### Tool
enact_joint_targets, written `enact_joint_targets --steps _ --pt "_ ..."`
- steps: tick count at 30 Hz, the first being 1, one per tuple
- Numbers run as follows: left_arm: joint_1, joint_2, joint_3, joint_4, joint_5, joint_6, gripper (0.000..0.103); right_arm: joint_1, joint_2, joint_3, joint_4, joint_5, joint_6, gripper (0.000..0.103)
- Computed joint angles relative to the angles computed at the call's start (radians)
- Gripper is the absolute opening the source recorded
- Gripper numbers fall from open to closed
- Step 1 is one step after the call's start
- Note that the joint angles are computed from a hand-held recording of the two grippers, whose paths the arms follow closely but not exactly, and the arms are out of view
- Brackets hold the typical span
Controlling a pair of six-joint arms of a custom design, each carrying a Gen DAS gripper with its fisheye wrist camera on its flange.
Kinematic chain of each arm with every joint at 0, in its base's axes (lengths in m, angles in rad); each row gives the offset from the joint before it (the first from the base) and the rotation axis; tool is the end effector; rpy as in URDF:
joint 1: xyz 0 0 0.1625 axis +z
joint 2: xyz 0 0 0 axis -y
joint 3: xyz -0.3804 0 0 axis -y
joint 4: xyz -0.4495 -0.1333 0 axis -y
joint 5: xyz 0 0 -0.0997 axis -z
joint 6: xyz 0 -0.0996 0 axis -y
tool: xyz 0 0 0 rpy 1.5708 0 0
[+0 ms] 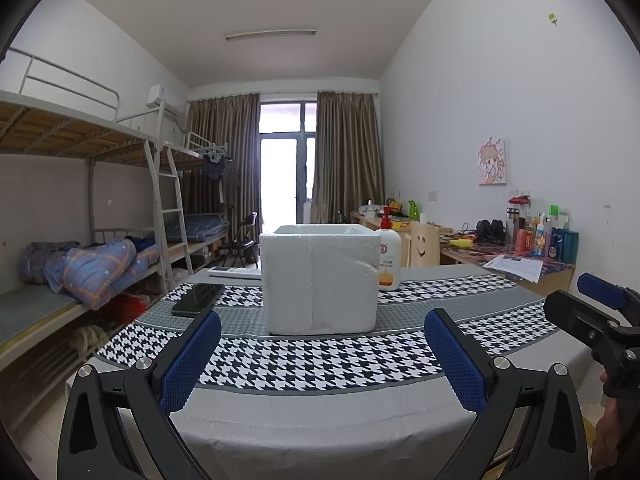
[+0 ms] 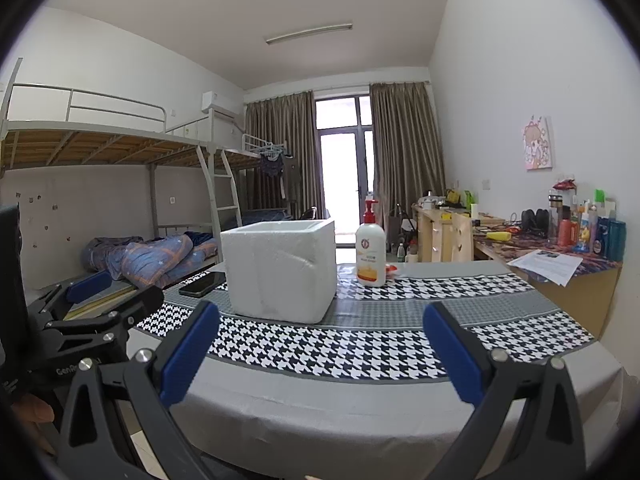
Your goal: Organize soft objects
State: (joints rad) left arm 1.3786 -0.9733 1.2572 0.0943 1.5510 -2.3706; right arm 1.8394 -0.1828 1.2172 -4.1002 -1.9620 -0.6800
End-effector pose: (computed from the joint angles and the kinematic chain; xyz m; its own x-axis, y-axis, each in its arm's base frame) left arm -0.0012 -0.7142 0.2217 -0.6572 0.3766 -0.6528 0.7369 0.1395 -0.6614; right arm 0.2785 -0.6526 -0.0623 -0.7589 0.0484 0.6494 -0.6395 0.1330 -0.7572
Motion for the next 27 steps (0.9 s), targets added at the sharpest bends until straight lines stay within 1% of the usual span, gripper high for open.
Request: enact_joint_targets --steps 5,9,14,23,27 --pt "0.004 0.018 -0.021 0.005 -0.016 0.005 0.102 -0.007 0.01 -0.016 0.027 -0.012 0.01 0.103" --pt "0.002 0.029 -0.022 -0.01 -0.046 0.018 0.102 -0.009 0.019 -0.033 0.052 -0.029 0.012 0.103" --pt "0.002 0.031 -0.031 0.011 -0.047 0.017 0.102 -0.007 0.022 -0.033 0.045 -0.035 0.006 0.103" --pt "-0.001 0.002 0.005 -0.018 -0.033 0.019 0.102 0.001 0.015 -0.019 0.034 -0.025 -0.004 0.103" --pt "-0.002 0.005 0.002 -0.015 -0.034 0.022 0.102 -0.001 0.013 -0.018 0.037 -0.023 0.0 0.103"
